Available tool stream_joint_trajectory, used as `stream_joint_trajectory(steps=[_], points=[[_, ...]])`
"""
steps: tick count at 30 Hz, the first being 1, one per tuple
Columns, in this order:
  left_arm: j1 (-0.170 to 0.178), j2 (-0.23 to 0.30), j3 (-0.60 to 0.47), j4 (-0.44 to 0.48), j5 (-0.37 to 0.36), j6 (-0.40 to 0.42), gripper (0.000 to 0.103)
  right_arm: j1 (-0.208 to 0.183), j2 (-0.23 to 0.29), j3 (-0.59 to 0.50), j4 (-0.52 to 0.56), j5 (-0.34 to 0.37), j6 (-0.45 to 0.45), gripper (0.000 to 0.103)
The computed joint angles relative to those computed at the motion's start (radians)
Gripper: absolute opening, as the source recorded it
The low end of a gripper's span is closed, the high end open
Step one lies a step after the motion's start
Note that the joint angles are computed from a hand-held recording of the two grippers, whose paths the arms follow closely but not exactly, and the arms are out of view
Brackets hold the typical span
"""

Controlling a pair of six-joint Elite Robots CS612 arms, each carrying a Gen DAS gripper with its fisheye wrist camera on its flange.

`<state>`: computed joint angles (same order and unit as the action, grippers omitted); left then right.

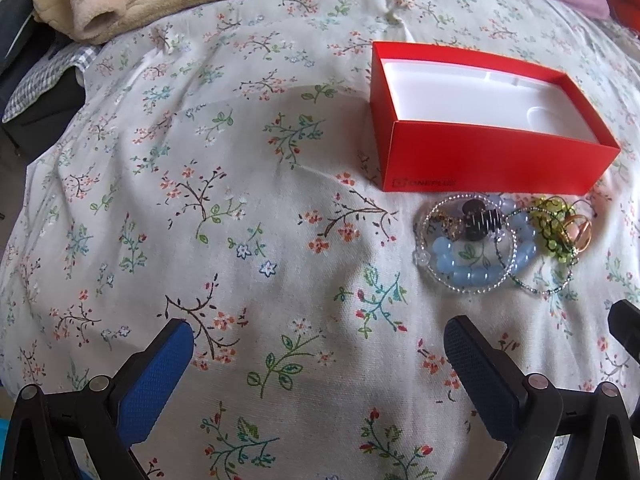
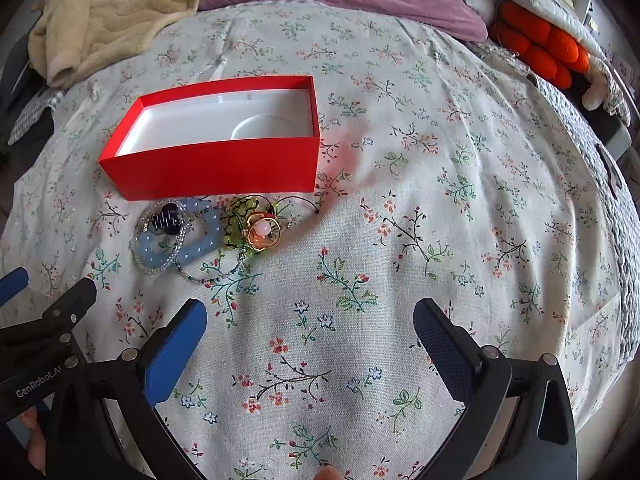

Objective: Organize jewelry

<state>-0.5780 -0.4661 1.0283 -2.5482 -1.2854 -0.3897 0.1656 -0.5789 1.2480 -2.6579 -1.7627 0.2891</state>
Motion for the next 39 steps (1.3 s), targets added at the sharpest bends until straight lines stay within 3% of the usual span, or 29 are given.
stream_joint_trajectory(steps=[39], points=[[0.006,0.001,-0.009,-0.003,0.002,-0.011,0.103,-0.001,0.003,-0.010,0.000,0.007,0.006,0.103]])
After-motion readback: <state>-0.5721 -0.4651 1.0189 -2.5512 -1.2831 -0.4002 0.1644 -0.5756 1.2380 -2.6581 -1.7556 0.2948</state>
